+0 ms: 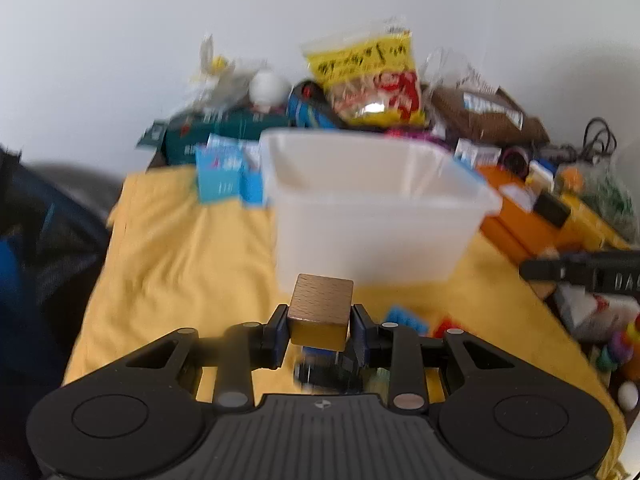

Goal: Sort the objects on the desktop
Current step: 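Carry both wooden cubes over the white bin and open both tools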

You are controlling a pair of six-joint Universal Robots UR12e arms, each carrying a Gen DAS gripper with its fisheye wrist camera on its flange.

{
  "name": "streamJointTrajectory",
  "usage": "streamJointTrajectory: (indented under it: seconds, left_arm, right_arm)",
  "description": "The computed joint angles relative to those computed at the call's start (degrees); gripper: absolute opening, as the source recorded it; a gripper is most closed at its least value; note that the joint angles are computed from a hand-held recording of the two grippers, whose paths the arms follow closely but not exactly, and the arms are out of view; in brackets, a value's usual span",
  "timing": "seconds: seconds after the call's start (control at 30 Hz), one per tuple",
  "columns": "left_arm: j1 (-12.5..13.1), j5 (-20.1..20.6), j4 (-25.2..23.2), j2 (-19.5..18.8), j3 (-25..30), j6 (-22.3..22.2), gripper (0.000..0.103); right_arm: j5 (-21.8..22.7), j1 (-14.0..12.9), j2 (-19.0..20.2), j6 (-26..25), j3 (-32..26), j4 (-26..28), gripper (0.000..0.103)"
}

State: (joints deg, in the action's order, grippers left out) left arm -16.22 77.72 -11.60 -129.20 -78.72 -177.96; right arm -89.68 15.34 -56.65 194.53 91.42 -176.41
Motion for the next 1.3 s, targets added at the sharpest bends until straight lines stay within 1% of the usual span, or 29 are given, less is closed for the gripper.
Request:
streamJointTrajectory:
  seconds: [0.13, 0.23, 0.3, 0.37, 0.43, 0.5, 0.57, 0.7, 0.9, 0.97, 1.1, 1.13, 1.2, 1.23, 1.27, 1.3]
  left_arm:
    - [-0.59, 0.13, -1.14, -1.65, 5.65, 0.16, 0.036]
    - [-1.07, 0.92, -1.71, -3.18, 9.92, 0.74, 0.036]
    - [-1.30, 1.09, -3.15, -4.35, 13.24, 1.18, 0.036]
    - [-1.32, 0.43, -5.60, -5.39, 16.27, 0.93, 0.036]
    - [-1.33, -0.09, -8.64, -6.47, 19.21, 0.43, 0.036]
    - [-1.43, 0.42, -10.38, -7.46, 21.47, 0.71, 0.036]
    - [-1.45, 0.65, -12.27, -8.44, 23.62, -0.10, 0.036]
    - [-1.43, 0.97, -16.74, -10.11, 27.22, -1.21, 0.036]
    - [-1.65, 1.09, -24.70, -12.57, 32.07, -0.28, 0.036]
    - [-1.71, 1.34, -26.71, -13.24, 33.28, 0.26, 0.036]
    - [-1.83, 1.73, -30.54, -14.92, 36.39, 0.78, 0.036]
    - [-1.83, 1.65, -31.22, -15.26, 37.09, 0.86, 0.037]
    - [-1.84, 1.47, -31.94, -16.05, 38.44, 0.70, 0.048]
    - [-1.90, 1.93, -32.11, -16.29, 38.85, 0.36, 0.058]
    - [-1.98, 2.89, -31.79, -16.38, 38.89, -0.11, 0.058]
    - [-2.02, 3.45, -31.69, -16.46, 38.93, -0.13, 0.058]
  right_arm:
    - [0.29, -0.86, 0.95, -0.52, -4.44, -2.04, 0.033]
    - [0.63, -1.42, 1.80, -0.94, -7.68, -1.78, 0.033]
    - [0.77, -1.69, 2.50, -1.10, -10.02, -0.46, 0.033]
    - [1.33, -2.10, 3.13, -0.90, -12.18, 1.26, 0.033]
    - [1.48, -2.31, 3.40, -1.10, -13.13, 2.23, 0.033]
    - [1.36, -2.44, 3.91, -1.71, -14.57, 3.96, 0.033]
    - [1.75, -2.66, 4.33, -1.90, -15.69, 5.55, 0.033]
    - [2.37, -3.03, 5.17, -2.00, -17.71, 8.92, 0.033]
    - [2.69, -3.42, 6.76, -0.99, -20.66, 14.88, 0.033]
    - [3.05, -3.55, 7.28, -0.49, -21.53, 16.89, 0.033]
    - [2.24, -3.47, 8.31, -1.26, -23.33, 19.86, 0.033]
    - [2.22, -3.49, 8.60, -1.36, -23.91, 20.82, 0.033]
    - [2.31, -3.53, 9.15, -1.72, -25.01, 22.33, 0.034]
    - [2.04, -3.50, 9.43, -2.03, -25.48, 22.67, 0.037]
    - [1.25, -3.40, 9.69, -2.17, -25.91, 22.96, 0.047]
    - [0.53, -3.31, 9.85, -2.10, -26.17, 23.20, 0.051]
